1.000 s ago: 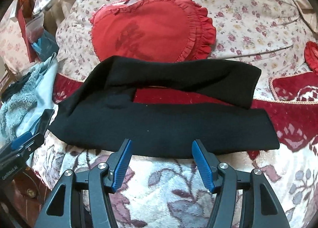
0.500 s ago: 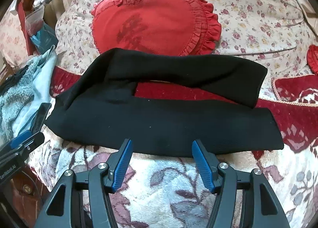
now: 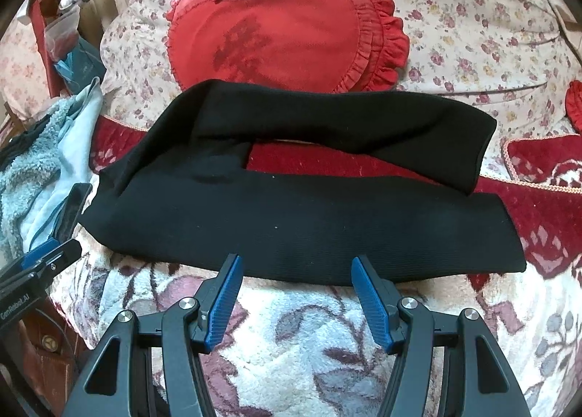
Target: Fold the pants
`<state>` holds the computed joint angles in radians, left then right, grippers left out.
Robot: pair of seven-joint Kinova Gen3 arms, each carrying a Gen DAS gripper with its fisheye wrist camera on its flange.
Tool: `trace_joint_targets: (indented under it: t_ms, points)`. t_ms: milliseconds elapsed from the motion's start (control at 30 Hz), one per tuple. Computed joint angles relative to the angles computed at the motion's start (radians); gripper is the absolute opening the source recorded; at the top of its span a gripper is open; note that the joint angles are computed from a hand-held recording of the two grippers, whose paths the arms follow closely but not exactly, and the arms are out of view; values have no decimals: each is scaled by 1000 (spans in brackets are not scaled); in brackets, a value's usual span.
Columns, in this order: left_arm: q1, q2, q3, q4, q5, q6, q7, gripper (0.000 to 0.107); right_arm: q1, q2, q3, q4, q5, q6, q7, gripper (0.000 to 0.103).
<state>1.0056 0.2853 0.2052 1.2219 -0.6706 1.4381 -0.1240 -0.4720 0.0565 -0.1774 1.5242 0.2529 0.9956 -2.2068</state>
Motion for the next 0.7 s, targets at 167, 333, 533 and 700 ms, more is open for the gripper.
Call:
trace_joint_targets:
  t_ms: [167,333,533,700]
  points:
    - [-19,-8,-1,22,21,-15,9,68,0,17,4,-4,-10,-2,15,61]
    - [-47,-20,-1,55,38,-37,15,68,-5,43,9,-19,-17,0,28,61]
    - [-87,-34,1,95,57,-62,19,68,-18,90,18,-61,-19,4,51,61]
    - [-102,-51,6,128,50,-63,37,68,-27,161,24,-147,-62,1,124,61]
